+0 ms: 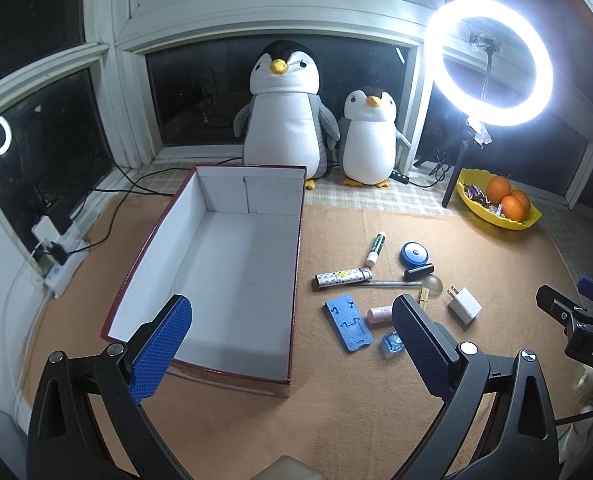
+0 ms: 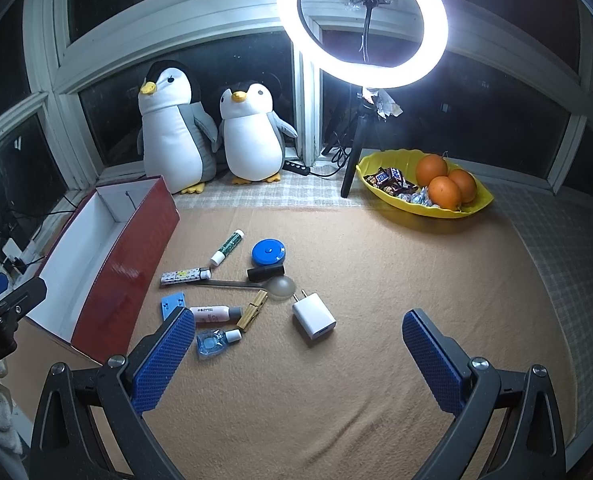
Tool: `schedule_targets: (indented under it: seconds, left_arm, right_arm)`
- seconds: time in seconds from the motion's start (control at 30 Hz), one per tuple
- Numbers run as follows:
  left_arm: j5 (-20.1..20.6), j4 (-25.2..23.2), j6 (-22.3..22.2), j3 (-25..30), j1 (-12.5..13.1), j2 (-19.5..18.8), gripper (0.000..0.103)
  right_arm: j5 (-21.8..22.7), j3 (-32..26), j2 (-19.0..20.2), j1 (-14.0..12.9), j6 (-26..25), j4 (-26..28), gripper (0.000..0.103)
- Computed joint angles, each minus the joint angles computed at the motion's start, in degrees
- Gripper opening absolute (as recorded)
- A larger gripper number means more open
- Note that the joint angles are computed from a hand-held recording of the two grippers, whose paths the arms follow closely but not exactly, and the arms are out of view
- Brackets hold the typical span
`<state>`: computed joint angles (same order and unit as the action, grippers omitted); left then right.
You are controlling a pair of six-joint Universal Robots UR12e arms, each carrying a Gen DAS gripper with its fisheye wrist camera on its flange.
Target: Organize rigid objects
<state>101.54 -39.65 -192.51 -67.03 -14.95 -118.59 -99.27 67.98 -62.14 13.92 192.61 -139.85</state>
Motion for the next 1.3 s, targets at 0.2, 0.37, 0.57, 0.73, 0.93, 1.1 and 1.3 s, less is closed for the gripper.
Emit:
schedule_targets:
  seconds: [0.2,0.37,0.57,0.73,0.93,1.1,1.3]
  left_arm:
    - [1.3,-2.1,-0.9,0.0,0.1,0.2,0.100]
    - [2.4,-3.4,-1.7,-0.6,0.4,0.7,0.100]
    - [2.9,-4.0,-2.6,-1.5,1.2,1.3,0.100]
    - [3.4,-4.9,-2.8,-2.2,2.1,1.6,0.100]
    - [6.1,-6.5,-3.7,-2.8,3.6,1.3,0.095]
    - [6.2,-8.9,-5.6,-2.7,5.3,1.0,0.080]
    - [8.2,-10.8,-5.9,-1.2,6.9,-0.9,0.066]
  right_arm:
    - [0.9,0.0,0.0,-0.2,0.2,1.1,0.102]
    - [1.0,0.6,-0.3,-0.2,0.2,1.9,0.102]
    - [0.5,1.1,-0.8,-0.1,0.6,2.9,0.102]
    - [0.4,1.0,-0.9,0.0,0.0,3.9,0.102]
    - [0.5,1.2,-0.6,-0.2,-0.2,3.8,0.102]
    - [1.5,1.4,-0.3,-0.7,1.5,3.6,0.102]
    - [0.4,0.3,0.6,-0.6,2.8,5.2,0.102]
